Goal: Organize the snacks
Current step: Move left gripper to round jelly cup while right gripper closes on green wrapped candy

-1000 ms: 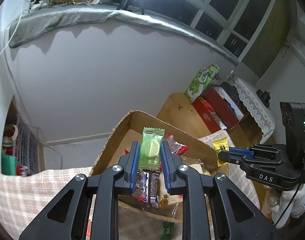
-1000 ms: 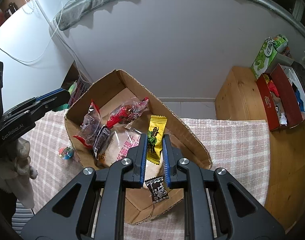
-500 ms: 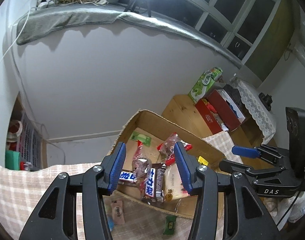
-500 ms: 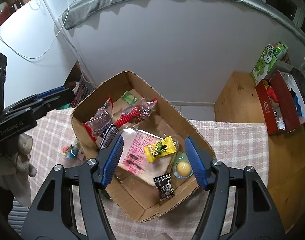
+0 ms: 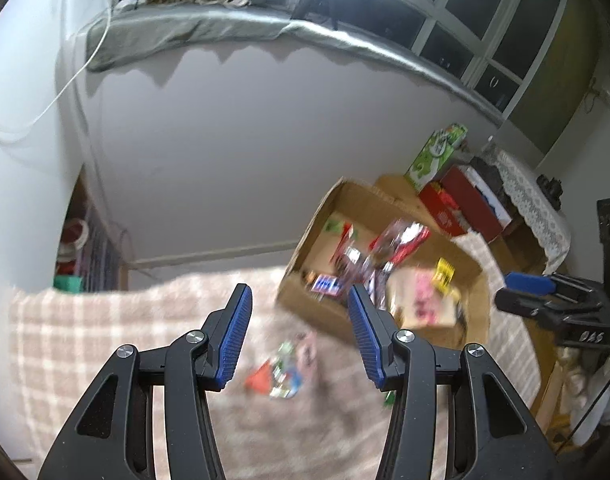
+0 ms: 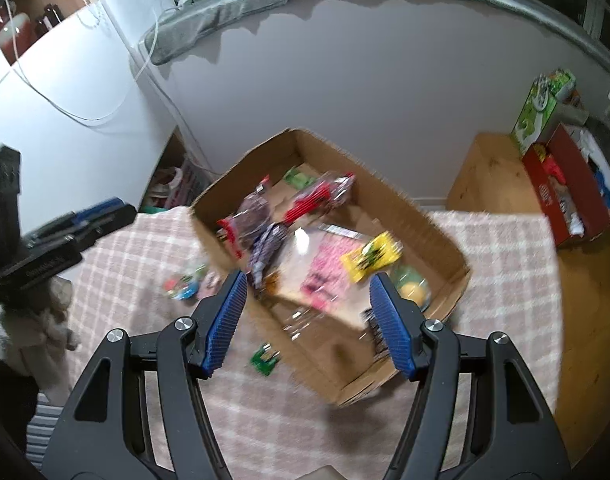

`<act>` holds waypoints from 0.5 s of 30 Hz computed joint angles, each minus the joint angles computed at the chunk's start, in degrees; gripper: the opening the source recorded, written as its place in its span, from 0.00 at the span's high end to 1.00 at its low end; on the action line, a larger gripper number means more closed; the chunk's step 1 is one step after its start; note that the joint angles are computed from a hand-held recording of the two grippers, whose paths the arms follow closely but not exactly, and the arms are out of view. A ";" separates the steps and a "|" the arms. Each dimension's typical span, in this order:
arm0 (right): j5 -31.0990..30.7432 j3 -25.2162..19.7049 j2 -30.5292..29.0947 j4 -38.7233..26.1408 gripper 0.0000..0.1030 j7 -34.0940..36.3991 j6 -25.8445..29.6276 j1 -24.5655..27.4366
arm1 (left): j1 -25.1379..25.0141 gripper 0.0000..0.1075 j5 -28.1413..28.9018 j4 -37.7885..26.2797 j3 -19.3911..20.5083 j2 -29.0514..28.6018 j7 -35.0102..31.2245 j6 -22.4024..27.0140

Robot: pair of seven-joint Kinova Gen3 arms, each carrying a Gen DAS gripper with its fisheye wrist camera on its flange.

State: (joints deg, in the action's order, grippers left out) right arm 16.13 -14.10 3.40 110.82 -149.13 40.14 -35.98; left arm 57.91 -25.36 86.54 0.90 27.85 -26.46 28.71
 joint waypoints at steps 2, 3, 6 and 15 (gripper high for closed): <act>0.41 -0.81 -0.47 1.04 0.35 -3.29 -0.77 -1.20 | -0.29 0.55 0.69 2.33 0.20 -0.78 0.65 -1.11; 0.44 -1.23 -0.66 1.56 0.35 -4.65 -1.34 -1.74 | -0.77 0.55 1.31 3.77 0.55 -1.19 0.77 -1.95; 0.23 -2.68 -0.94 3.46 0.35 -8.40 -3.76 -3.51 | -1.14 0.55 2.14 6.15 1.09 -1.52 0.83 -3.08; 0.42 -1.83 4.48 5.50 0.35 -16.26 -7.07 -8.92 | -5.03 0.55 8.05 7.20 5.47 1.00 -8.54 -4.94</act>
State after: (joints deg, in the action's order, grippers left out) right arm 16.55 -15.93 7.88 116.32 -165.39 33.06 -44.90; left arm 52.88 -17.31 93.74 6.37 28.85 -35.01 23.77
